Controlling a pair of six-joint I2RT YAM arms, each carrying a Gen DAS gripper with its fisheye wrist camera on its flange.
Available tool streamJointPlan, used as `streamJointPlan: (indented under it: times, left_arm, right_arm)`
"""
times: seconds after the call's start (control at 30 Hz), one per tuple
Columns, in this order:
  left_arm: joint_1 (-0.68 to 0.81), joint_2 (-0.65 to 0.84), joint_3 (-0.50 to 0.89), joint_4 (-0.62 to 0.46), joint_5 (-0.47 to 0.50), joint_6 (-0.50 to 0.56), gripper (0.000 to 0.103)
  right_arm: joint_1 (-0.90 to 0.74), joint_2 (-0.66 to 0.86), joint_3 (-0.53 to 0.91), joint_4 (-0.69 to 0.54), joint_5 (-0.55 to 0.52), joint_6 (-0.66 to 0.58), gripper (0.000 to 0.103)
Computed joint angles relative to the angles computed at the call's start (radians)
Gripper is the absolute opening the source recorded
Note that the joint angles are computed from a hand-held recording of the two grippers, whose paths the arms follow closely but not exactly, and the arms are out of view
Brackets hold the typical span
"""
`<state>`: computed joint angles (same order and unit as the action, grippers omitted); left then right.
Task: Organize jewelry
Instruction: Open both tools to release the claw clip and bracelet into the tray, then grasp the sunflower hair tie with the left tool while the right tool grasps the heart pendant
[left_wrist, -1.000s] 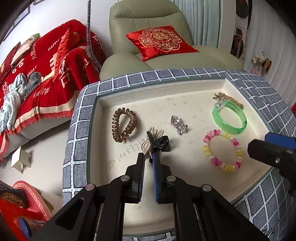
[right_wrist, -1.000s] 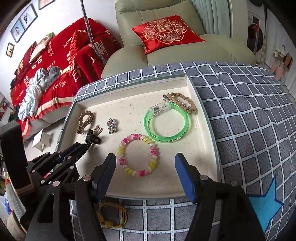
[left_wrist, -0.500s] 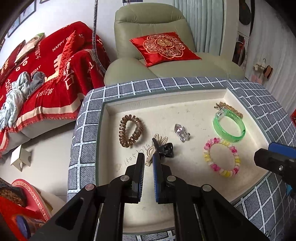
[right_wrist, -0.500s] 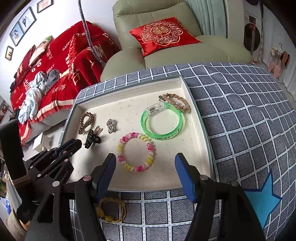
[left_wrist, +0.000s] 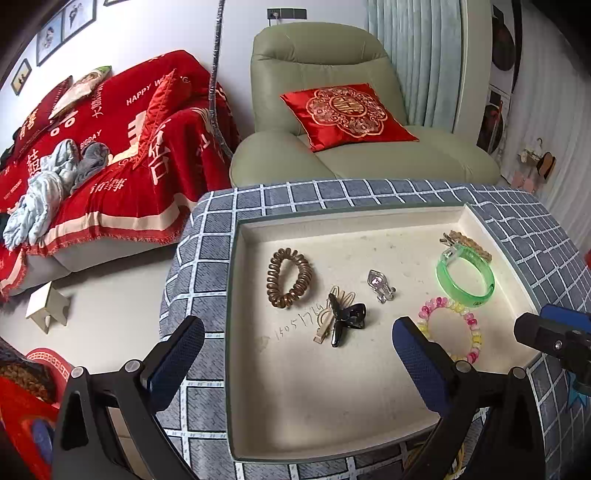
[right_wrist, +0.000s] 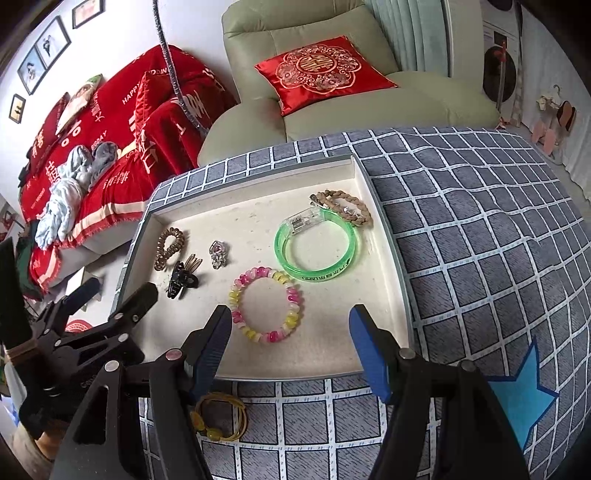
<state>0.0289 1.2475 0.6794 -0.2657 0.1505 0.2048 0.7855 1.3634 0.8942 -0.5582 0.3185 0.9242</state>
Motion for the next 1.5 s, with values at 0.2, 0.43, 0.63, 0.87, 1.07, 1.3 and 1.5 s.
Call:
streamJointPlan:
  times: [0.2,0.43,0.63,0.87,1.07,1.3,1.5]
  left_arm:
    - [0.002,-0.043,-0.026,0.001,-0.020,0.012,0.103]
    - [0.014,-0.096,-0.042,-0.030,-0.004,0.025,0.103]
    - [0.030,-0.145,-0.047,-0.085,0.012,0.038,0.103]
    - [0.081,-0.193,-0.063,-0.138,0.059,0.062,0.103]
    - [0.136,-0.269,-0.082,-0.242,0.146,0.130,0.103]
    - [0.153,-0.384,-0.138,-0.349,0.185,0.182,0.103]
    - [0.134,-0.453,-0.198,-0.407,0.181,0.179,0.103]
  right_arm:
    - [0.031,-0.023,-0.009,0.018,0.034,-0.001,0.096]
    - [0.083,-0.060,-0.019,0.038,0.113,0.015,0.103]
    - [0.096,-0.057,0.009,-0.021,0.100,0.023,0.103]
    - [0.140,-0.085,0.007,-0.087,0.106,0.052,0.103]
    - [0.197,-0.147,-0.043,-0.138,0.108,0.129,0.103]
    - [0.359,-0.182,-0.105,-0.216,0.144,0.287,0.103]
    - [0.536,-0.162,-0.139,-0.271,0.173,0.466,0.103]
